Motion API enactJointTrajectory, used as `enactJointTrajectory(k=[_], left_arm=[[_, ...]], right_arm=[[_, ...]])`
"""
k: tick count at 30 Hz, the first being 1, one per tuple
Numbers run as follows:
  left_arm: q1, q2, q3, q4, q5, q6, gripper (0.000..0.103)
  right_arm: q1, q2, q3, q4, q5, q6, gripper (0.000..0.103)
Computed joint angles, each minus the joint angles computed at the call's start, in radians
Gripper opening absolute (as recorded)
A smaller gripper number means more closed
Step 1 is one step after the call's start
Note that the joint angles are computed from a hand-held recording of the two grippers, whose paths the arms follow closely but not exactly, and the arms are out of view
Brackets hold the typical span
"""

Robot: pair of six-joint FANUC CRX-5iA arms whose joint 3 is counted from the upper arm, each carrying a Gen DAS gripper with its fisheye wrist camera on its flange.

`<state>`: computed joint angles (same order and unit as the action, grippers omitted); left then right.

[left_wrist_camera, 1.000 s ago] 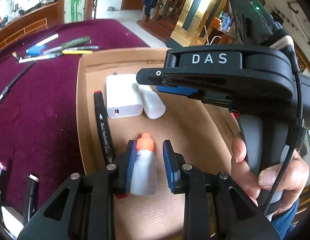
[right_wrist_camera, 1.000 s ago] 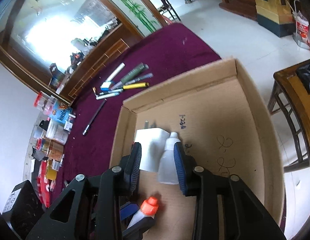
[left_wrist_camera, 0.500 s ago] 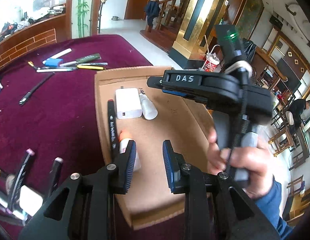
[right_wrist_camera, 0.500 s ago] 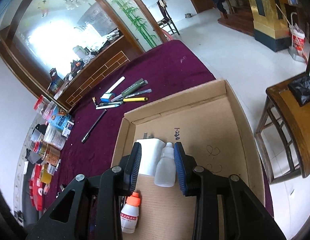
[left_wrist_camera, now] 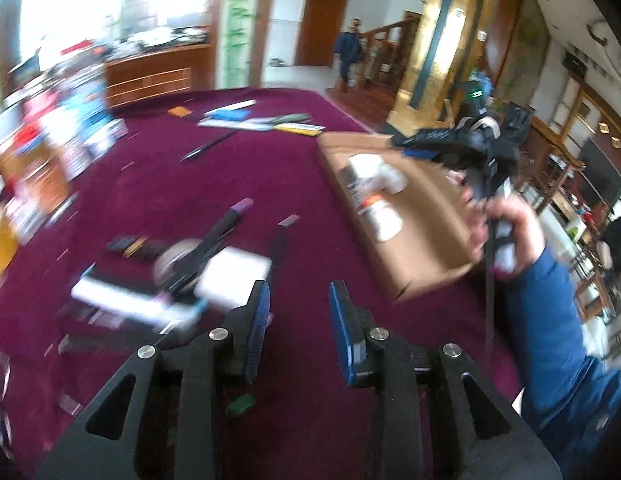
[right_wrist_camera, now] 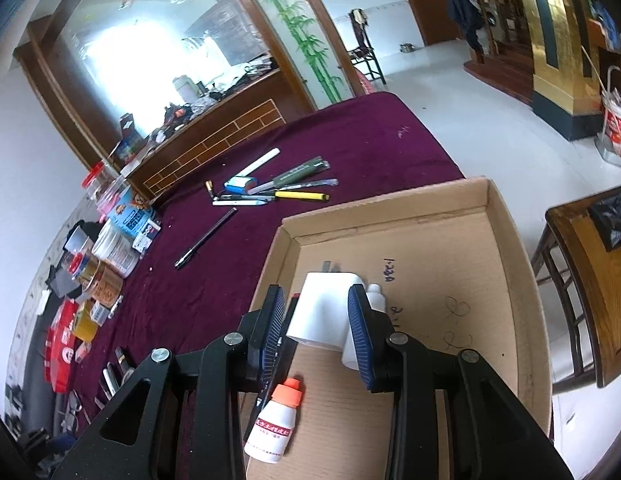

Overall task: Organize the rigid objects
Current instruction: 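Grasp a black marker with the left tool while the right tool grasps another black marker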

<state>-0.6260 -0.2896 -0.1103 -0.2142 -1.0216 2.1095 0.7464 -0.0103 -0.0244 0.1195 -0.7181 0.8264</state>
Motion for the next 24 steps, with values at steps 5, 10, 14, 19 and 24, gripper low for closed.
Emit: enactJointTrajectory(k=[5,10,14,19,24], left_arm=[[0.004,-0.141,-0.129,-0.079,-0.096,0.024,0.028],[0.035,-0.188,-0.203,-0.049,-0.099,-0.098,0.028],[0.077,-0.182,-0.232,-0.001,-0.079,-0.233,0.028],[0.115,-0.185,-0.263,0.049,-0.045,-0.354,0.043],[0.112,-0.165,-0.282,0.086,-0.043,-0.433,0.044]], right_arm=[[0.014,-0.010,0.023,-0.051,-0.020,0.038,0.030],[0.080,-0.034,0.040,-0.087,-0.055,0.075,0.037],[0.146,-0.032,0.068,-0.137,-0.111,0.130,0.041],[0.183,0.037,0.169,-0.259,-0.229,0.199,0.042],[0.212,0.145,0.270,-0.297,-0.340,0.180,0.042]])
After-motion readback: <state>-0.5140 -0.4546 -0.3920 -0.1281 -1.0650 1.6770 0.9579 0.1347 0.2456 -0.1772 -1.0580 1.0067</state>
